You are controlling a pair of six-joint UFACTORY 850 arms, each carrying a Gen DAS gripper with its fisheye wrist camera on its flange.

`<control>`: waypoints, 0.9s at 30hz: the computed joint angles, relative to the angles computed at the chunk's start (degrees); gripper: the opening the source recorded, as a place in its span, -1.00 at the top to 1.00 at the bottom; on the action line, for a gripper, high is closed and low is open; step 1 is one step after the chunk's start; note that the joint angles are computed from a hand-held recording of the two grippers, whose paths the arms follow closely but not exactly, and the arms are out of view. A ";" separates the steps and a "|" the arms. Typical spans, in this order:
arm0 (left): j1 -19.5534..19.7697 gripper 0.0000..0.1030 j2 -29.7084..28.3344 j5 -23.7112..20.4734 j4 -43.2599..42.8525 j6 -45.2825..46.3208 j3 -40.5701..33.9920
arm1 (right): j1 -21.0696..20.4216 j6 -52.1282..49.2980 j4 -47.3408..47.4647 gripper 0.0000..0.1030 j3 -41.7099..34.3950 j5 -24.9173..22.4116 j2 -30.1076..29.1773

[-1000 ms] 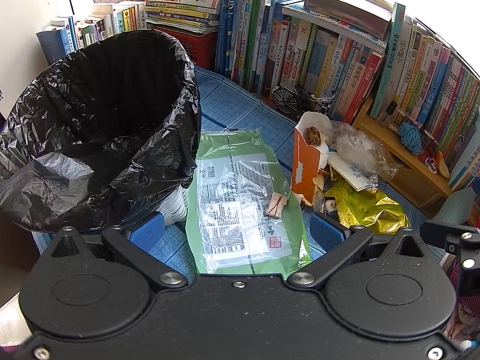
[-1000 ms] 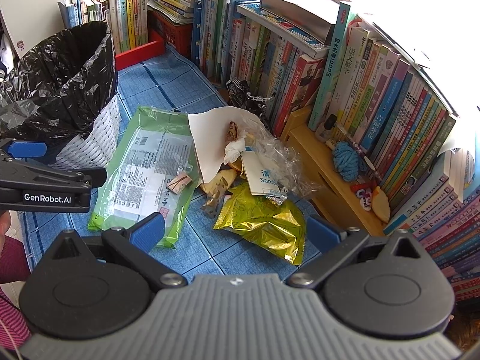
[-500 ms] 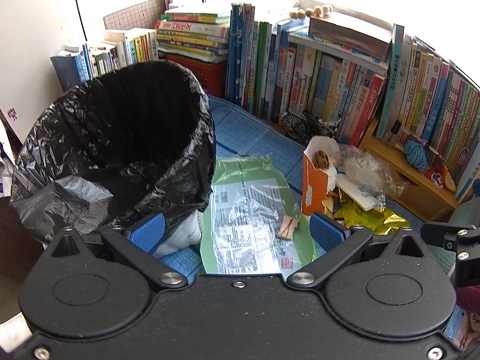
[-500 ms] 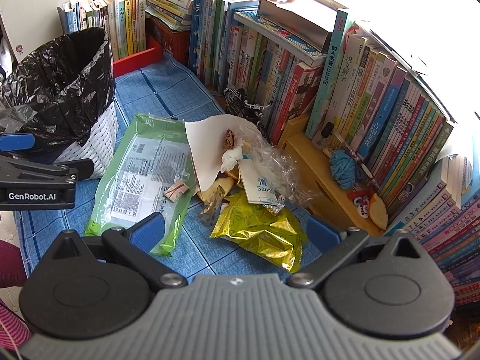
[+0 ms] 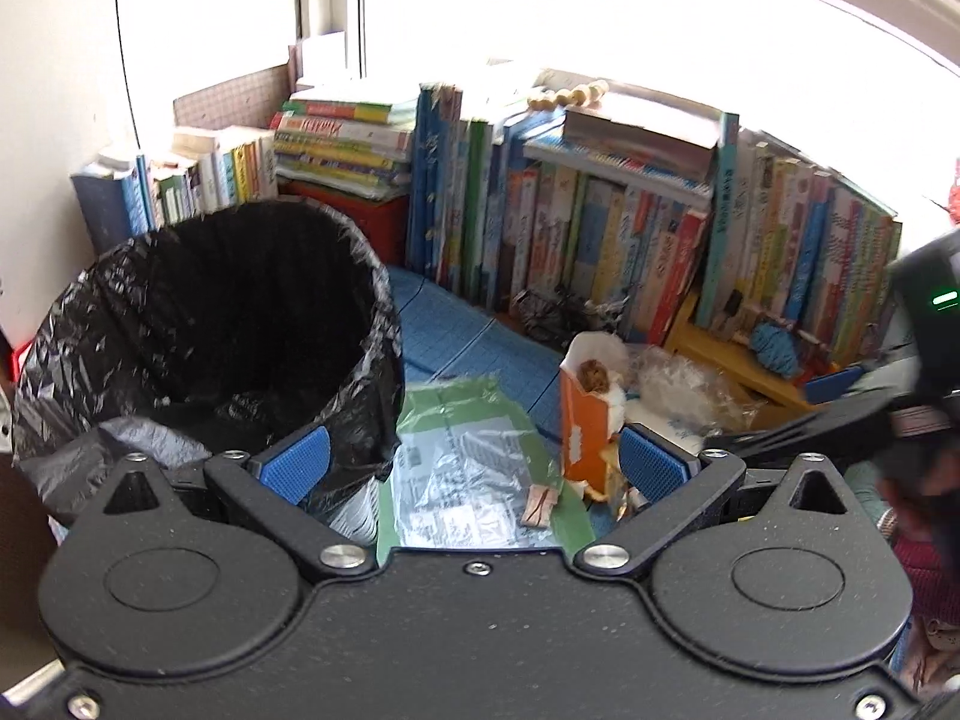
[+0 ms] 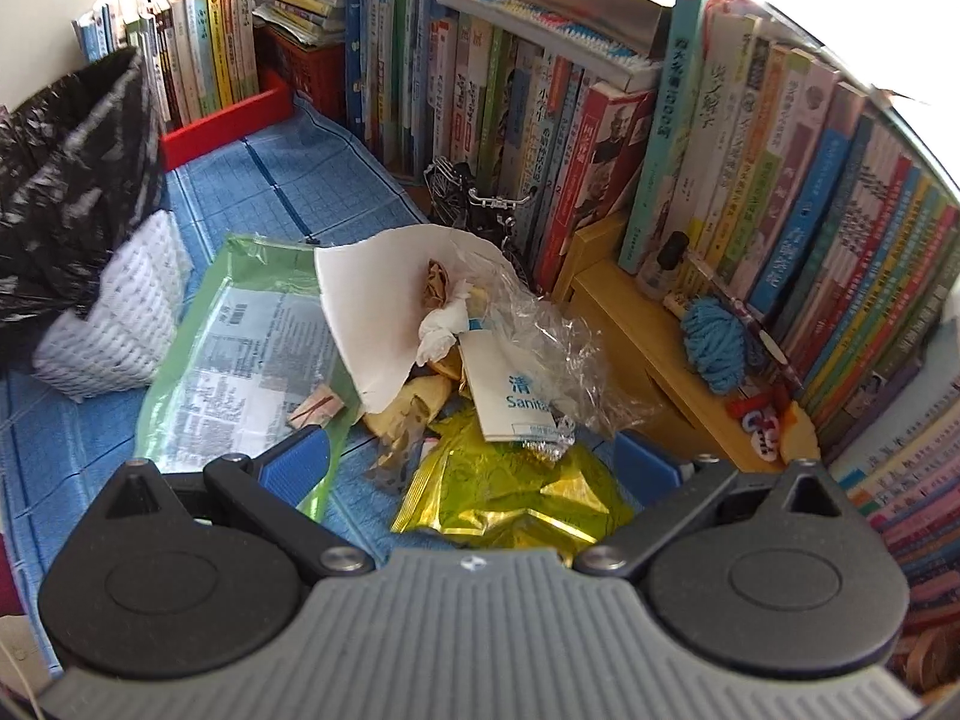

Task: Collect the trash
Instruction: 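Lower the right gripper onto the yellow-gold foil wrapper and close it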

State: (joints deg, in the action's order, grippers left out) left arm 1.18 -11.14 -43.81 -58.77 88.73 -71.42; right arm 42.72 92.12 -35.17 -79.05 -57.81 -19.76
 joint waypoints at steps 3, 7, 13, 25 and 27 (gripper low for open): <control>1.17 -0.99 0.30 -1.50 -4.93 4.71 0.61 | -1.91 -2.76 0.57 -1.00 0.84 2.88 -2.05; 1.11 -0.99 -0.91 -0.05 -4.01 3.09 -0.44 | -3.60 -6.58 3.17 -1.00 1.99 5.64 -4.92; -0.06 -0.97 -2.47 5.05 -1.62 3.32 -0.53 | -4.70 -8.55 9.88 -1.00 4.19 9.75 -7.17; -1.03 -0.89 -4.48 8.13 -0.87 3.03 -0.66 | -3.40 -4.42 5.03 -1.00 2.82 8.44 -13.53; -1.12 -0.88 -4.71 8.53 -0.70 2.68 -0.77 | -2.82 -2.12 3.41 -1.00 3.09 8.86 -13.87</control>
